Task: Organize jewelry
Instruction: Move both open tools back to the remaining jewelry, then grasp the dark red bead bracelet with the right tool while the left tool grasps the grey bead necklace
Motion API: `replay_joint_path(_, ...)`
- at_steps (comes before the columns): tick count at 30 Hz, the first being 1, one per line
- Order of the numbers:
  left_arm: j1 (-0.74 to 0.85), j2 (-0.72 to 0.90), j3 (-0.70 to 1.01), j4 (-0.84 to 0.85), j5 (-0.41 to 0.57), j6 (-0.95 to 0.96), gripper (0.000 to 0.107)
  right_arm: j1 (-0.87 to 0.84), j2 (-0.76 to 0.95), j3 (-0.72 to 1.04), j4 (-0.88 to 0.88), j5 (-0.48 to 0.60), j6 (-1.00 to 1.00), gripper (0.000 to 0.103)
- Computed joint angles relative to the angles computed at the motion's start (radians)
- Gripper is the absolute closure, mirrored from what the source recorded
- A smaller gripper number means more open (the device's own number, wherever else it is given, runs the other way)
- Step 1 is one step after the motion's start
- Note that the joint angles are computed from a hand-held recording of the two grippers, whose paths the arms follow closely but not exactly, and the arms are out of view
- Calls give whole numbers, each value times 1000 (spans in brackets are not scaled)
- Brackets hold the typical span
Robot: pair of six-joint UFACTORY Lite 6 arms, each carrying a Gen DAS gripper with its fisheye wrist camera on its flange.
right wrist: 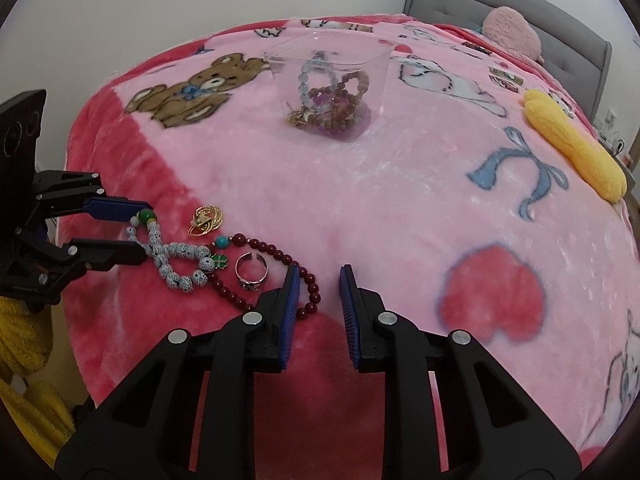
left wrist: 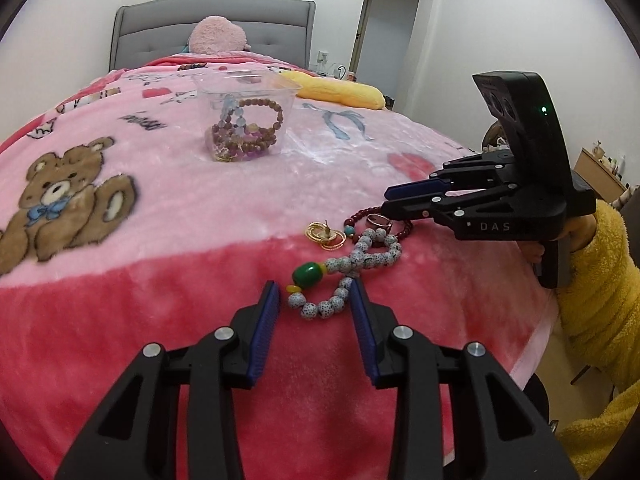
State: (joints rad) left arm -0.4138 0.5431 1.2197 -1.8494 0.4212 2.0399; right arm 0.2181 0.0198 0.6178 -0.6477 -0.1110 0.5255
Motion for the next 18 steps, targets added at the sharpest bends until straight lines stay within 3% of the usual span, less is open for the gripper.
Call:
replay_joint_path(10, -2, -1, -3, -43, -10, 27, 98, 18, -5, -5, 112, 4, -109, 97)
replay_joint_path(18, -7, -27, -10, -57, -13, 31, 99, 1, -61, -26, -203, -6, 212, 97)
